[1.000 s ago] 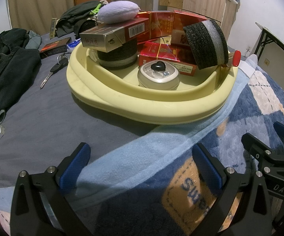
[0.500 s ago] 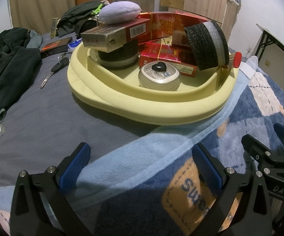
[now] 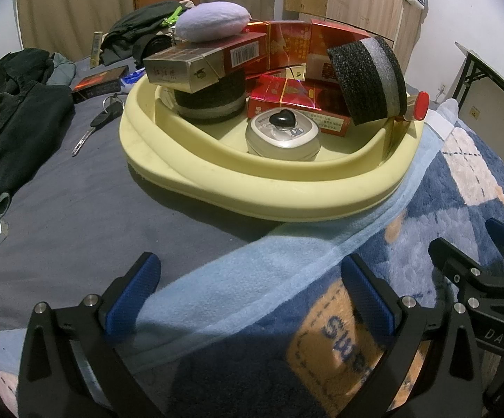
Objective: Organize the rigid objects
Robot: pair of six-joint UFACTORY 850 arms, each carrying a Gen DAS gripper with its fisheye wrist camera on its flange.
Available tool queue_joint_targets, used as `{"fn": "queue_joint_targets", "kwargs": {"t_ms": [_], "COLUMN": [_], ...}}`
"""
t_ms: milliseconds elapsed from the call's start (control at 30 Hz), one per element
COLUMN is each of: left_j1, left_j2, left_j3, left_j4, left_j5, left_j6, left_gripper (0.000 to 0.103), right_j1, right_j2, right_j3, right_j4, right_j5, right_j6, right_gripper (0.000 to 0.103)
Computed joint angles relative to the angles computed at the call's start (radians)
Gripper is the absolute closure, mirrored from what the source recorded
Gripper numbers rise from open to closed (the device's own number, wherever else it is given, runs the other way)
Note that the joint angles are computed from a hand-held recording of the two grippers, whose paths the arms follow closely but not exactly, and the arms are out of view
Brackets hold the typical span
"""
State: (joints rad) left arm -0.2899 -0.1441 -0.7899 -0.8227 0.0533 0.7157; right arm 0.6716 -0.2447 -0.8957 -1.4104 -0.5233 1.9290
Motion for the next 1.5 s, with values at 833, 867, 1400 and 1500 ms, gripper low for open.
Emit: {"fn": "queue_joint_targets", "kwargs": {"t_ms": [833,867,1400,1500], "left_j1": [0.005,0.005,0.004,0.006], "left_j2": [0.011,0.011,0.010,0.011], "left_j3": [0.015,0.015,0.014,0.015], "left_j4": [0.062,0.063,0.052,0.064], "left_j5": [0.002,0.001,0.002,0.000], "left_j6": [-0.059,-0.059,-0.049,-0.059], "left_gripper": [0.000,0.000,0.000,0.000], "right_j1": [0.000,-0.001,-0.001,0.001], "right_j2": [0.000,0.000,0.000,0.000], "right_j3": [0.000,0.001,0.001,0.000], "right_j4": [0.000,-0.002,-0.002,0.000], "right_j5": [0.001,0.002,0.002,0.001], "right_j6": [-0.001,0.001,0.002,0.001], "right_gripper": [0.000,0.000,0.000,0.000]}}
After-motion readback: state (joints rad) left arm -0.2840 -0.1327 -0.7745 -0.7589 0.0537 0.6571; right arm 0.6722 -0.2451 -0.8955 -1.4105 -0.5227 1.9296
